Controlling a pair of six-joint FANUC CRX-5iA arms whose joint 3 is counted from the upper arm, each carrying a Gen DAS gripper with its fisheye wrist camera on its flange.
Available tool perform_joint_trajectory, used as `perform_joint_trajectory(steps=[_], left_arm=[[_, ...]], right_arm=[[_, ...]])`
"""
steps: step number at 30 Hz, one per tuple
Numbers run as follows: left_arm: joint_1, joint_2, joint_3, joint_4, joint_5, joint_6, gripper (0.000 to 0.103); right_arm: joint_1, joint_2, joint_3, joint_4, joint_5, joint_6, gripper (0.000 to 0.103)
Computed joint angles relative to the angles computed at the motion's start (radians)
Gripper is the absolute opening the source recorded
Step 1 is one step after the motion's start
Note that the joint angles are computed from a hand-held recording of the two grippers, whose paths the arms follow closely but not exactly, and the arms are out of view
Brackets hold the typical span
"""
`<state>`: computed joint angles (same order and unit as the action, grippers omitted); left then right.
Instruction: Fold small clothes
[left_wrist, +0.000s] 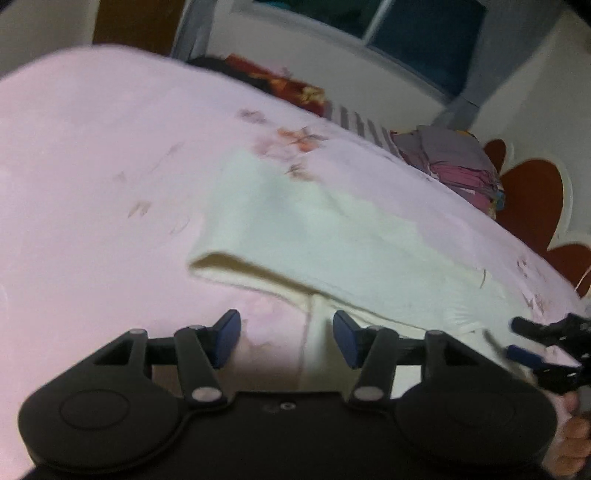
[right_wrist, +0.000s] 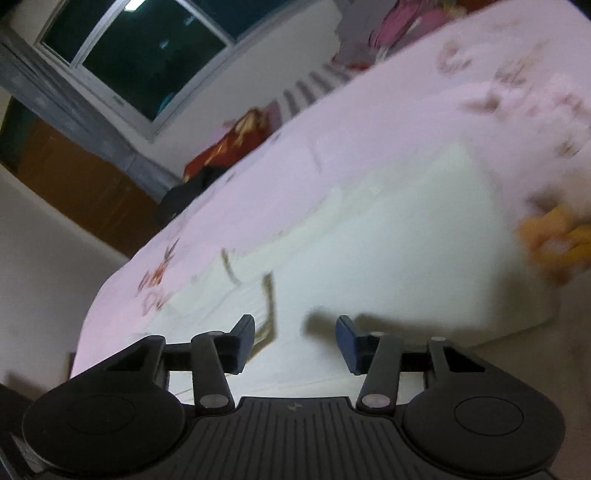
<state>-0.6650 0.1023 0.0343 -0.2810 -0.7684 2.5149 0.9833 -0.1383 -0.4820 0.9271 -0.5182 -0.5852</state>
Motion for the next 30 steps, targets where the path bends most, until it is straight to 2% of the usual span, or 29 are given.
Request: perform_joint_trajectory(steps=[2, 4, 6, 7, 8, 9, 10, 11, 13, 16, 20, 24, 30], left_arm=[[0.02, -0.009, -0.026, 0.039, 0.042, -0.016, 0.055], [0.026, 0.003, -0.022, 0.057, 0.052, -0.053, 0.056], [0.021, 0.023, 0.003, 0.053, 0.037, -0.083, 0.056], [0.014, 0.034, 0.018, 0.039, 0.029, -0.084, 0.056], [0.013, 0.038, 0.023, 0.035, 0.028, -0.084, 0.057], [0.014, 0.041, 0.026, 0.035, 0.031, -0.078, 0.057], [0.014, 0.041, 0.023, 0.036, 0.039, -0.069, 0.057], [0.017, 0.04, 0.019, 0.041, 0.045, -0.067, 0.057], [0.011, 0.051, 0.038, 0.023, 0.019, -0.071, 0.055], [-0.015, 0.083, 0.099, -0.019, -0.057, -0.102, 0.055], [-0.044, 0.112, 0.152, -0.066, -0.123, -0.144, 0.055], [-0.039, 0.112, 0.151, -0.059, -0.122, -0.161, 0.055], [-0.022, 0.11, 0.144, -0.025, -0.112, -0.209, 0.055]], right_arm=[[-0.015, 0.035, 0.025, -0.028, 0.045, 0.013, 0.049], [-0.038, 0.056, 0.034, -0.045, 0.104, 0.015, 0.049], [-0.039, 0.084, 0.073, -0.095, 0.106, 0.072, 0.049], [-0.038, 0.096, 0.095, -0.131, 0.097, 0.12, 0.044], [-0.035, 0.111, 0.119, -0.165, 0.087, 0.165, 0.035], [-0.035, 0.122, 0.14, -0.209, 0.088, 0.216, 0.01], [-0.033, 0.134, 0.164, -0.268, 0.083, 0.277, 0.004], [-0.027, 0.144, 0.18, -0.28, 0.061, 0.299, 0.003], [-0.021, 0.145, 0.173, -0.226, 0.043, 0.279, 0.003], [-0.024, 0.105, 0.104, -0.052, 0.033, 0.123, 0.003], [-0.013, 0.031, 0.045, 0.07, -0.098, 0.022, 0.003], [-0.003, -0.051, -0.01, 0.065, -0.185, 0.031, 0.003], [0.024, -0.113, -0.052, 0.027, -0.262, 0.058, 0.003]])
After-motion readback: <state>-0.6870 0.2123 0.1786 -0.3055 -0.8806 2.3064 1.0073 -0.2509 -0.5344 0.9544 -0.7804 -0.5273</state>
